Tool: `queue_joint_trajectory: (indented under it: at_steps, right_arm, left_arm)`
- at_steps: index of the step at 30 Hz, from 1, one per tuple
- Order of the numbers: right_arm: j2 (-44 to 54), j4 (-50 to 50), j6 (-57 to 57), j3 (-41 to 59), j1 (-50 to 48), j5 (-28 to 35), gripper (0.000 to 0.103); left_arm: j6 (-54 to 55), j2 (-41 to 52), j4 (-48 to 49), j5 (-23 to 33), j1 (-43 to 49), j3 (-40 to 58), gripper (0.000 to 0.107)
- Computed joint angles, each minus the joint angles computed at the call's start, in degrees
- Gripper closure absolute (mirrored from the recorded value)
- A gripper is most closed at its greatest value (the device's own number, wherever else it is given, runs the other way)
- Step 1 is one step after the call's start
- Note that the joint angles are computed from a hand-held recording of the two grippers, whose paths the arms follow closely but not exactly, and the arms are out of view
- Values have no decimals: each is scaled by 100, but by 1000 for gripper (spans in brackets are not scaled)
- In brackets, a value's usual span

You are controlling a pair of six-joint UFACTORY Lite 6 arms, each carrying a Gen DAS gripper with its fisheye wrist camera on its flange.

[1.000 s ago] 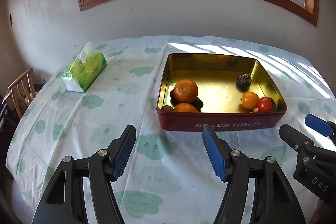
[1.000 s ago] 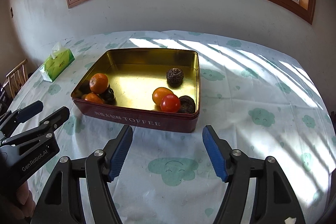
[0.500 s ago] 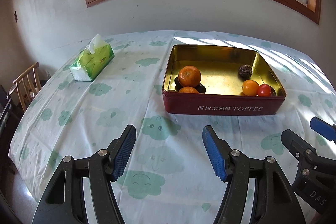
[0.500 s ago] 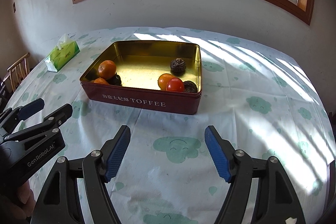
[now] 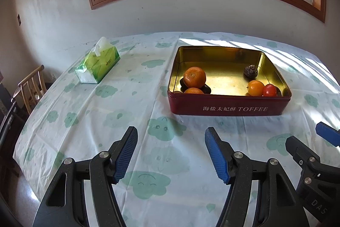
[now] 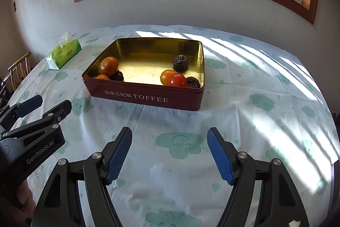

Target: Organize fruits

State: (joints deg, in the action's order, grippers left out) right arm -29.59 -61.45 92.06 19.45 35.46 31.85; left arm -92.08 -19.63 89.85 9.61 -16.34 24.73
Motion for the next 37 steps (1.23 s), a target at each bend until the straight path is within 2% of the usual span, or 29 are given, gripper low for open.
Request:
queue_joint_trajectory:
  at_steps: [23,37]
  right_arm:
    - [62,55,93,-61,16,-68,32]
    - [53,61,107,-121,-40,-141,32]
  left_arm:
    - [195,-23,-240,71,-121,-37,40]
    - [-343,69,363,-251,84,-67,40]
